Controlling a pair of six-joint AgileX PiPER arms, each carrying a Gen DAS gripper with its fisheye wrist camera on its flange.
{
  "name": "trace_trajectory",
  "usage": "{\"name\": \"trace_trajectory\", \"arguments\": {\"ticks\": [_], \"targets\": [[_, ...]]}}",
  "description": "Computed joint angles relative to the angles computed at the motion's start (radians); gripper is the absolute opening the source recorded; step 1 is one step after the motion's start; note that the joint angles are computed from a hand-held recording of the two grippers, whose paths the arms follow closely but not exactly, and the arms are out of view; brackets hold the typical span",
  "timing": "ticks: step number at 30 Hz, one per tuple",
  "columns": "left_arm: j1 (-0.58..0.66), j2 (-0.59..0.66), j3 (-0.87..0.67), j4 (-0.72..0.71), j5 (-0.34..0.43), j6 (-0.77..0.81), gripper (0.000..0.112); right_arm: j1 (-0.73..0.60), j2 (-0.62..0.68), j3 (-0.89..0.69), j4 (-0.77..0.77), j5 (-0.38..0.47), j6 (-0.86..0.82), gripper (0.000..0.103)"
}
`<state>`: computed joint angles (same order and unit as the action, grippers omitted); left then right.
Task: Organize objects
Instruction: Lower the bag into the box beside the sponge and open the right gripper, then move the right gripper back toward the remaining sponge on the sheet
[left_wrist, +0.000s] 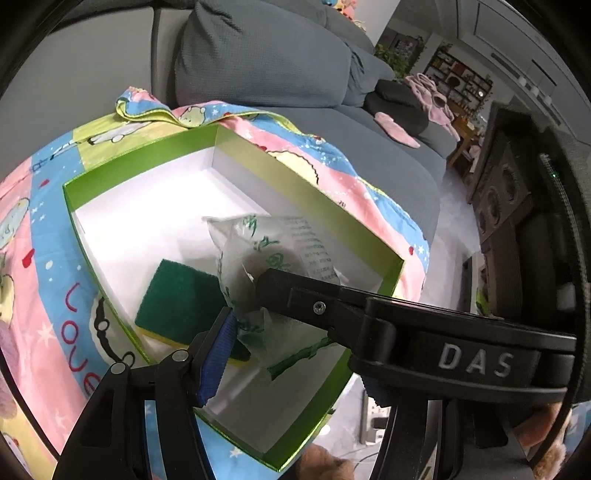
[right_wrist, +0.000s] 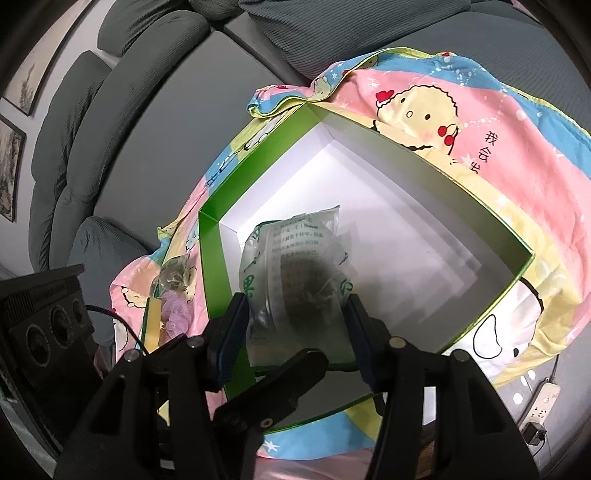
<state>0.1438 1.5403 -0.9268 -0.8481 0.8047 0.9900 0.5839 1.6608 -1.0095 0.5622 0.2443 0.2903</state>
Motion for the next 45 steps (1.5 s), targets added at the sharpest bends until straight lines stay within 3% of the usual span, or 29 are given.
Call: {"name": "trace_trajectory", "arguments": {"ticks": [5,13,19,30,32,34,36,45], "targets": [[0.054,-0.03,-0.001,-0.005,0.041,0.004,0.061,0.013,-0.019,0.01,-0.116,-0.01,0.137,0.065],[0.162,-0.102,0.012,-0.014,0.114,0.031,0.061,0.065,-0.068,-0.006,-0.485,0.015,0.518,0.07],[0.265,-0.173,0.041,-0.013,0.148,0.063,0.067,0.116,-0.077,-0.048,-0.616,0.045,0.645,0.071],[0.55,-0.21,0.035,-0.032,0.25,0.148,0.067,0.213,0.003,-0.206,-0.644,0.12,0.631,0.071],[0.599,-0.21,0.035,-0.033,0.254,0.161,0.067,0.232,0.028,-0.247,-0.646,0.141,0.621,0.071],[0.651,-0.197,0.028,-0.033,0.265,0.177,0.073,0.251,0.054,-0.286,-0.653,0.155,0.614,0.084],[0.701,-0.188,0.03,-0.041,0.269,0.2,0.081,0.276,0.081,-0.331,-0.678,0.178,0.628,0.084],[0.897,-0.106,0.009,-0.036,0.259,0.252,0.081,0.348,0.243,-0.58,-0.632,0.306,0.534,0.084]]}}
